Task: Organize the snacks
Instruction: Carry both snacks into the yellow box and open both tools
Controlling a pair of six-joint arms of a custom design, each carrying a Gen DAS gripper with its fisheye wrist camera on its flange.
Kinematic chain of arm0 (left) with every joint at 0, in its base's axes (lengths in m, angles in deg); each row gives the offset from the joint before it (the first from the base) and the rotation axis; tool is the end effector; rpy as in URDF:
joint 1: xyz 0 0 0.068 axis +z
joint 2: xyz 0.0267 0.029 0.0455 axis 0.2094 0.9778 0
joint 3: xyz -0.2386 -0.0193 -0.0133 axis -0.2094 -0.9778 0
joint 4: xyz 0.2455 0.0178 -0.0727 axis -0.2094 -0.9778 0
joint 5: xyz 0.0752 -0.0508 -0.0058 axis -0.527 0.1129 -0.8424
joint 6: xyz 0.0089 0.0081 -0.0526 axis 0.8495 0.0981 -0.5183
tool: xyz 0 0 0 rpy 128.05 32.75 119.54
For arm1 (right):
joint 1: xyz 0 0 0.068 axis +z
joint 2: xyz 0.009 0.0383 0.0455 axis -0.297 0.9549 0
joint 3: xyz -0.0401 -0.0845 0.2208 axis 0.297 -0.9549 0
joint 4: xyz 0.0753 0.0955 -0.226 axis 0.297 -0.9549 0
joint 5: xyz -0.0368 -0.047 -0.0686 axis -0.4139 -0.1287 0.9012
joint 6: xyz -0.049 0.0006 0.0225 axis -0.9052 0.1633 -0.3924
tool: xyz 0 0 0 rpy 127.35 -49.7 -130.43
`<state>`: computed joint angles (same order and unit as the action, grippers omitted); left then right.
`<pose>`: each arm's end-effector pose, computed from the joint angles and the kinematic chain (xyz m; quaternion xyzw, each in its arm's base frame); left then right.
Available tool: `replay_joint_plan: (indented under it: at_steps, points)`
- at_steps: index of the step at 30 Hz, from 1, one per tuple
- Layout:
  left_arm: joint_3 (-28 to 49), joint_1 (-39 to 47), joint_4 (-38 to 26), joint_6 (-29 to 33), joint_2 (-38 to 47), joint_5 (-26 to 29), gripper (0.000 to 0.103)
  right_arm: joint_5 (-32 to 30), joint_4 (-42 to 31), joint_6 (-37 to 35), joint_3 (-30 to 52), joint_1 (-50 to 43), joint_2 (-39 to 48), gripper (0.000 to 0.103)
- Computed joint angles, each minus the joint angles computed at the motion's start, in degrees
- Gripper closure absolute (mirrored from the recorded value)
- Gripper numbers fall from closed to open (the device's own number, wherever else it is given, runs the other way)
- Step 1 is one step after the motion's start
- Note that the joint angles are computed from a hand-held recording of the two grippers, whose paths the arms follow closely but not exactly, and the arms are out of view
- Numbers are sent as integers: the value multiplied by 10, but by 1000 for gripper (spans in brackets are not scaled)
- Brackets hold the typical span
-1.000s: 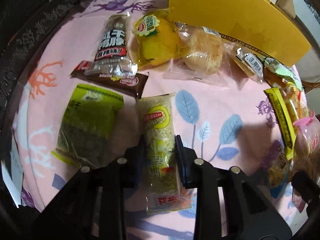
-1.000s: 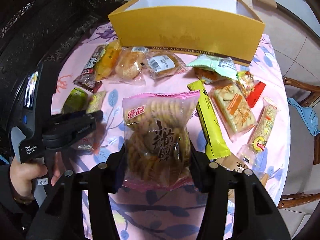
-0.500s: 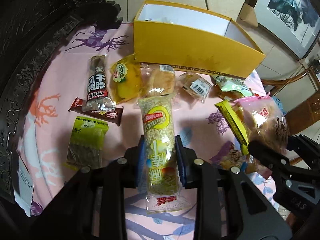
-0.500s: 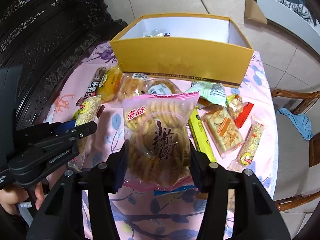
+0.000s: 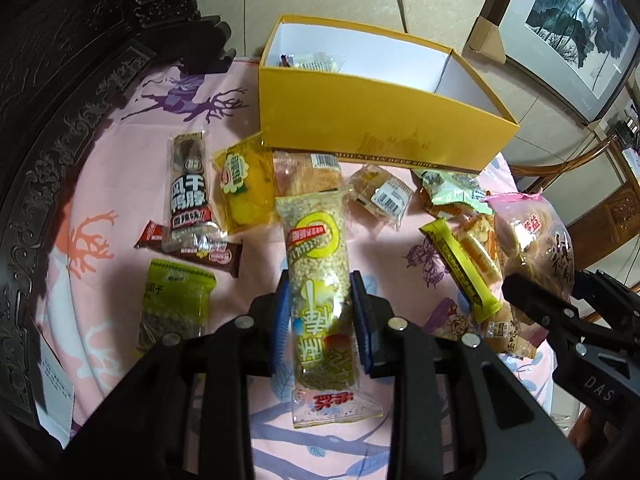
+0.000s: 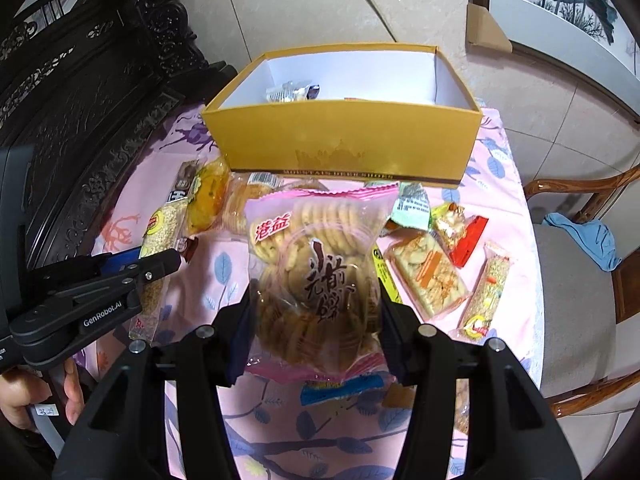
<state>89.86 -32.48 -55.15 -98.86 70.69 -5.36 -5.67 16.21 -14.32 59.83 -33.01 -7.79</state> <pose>0.1643 -0.1437 0.2346 -0.1473 0.9551 -0.0292 0.2555 0.2065 -0.0392 0.2318 -0.2176 0.9260 0.1625 0.2623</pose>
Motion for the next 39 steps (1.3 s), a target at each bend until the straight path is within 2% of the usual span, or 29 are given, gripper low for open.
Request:
replay_joint_plan:
  at_steps: [8,14,20,26,27,28,29,30,31,32,33,35,39]
  points:
    - [38,46,20,65,24,19,75,0,15,37,45,25,30,48]
    - [95,112,52,133,78,47,75,7,46,86,96,57,76,48]
    - [250,194,63,228,197,66,75,12,76,169,233,99,193,48]
    - [472,260,38,307,357,78,73,31,71,239,439,134,342,48]
    - [496,267,34,312,372,81,69,34,64,246,473,138,365,48]
    - [520,273,33,319,386,84,46,38,56,251,509,143,387,45]
    - [547,280,37,330,400,85,17,44,50,257,546,148,411,44]
    - [574,282,29,335,415,60,12,52,54,263,567,152,424,36]
    - [592,288,27,341,425,53,4,64,79,276,568,154,425,23]
    - [621,297,10,345,441,60,2,70,95,286,568,153,426,14]
    - [657,305,-18,346,462,68,2,67,95,294,581,150,434,1]
    - [689,313,-47,342,482,71,2,55,88,300,597,143,444,1]
    - [603,316,-21,327,433,69,2,40,58,286,599,130,448,1]
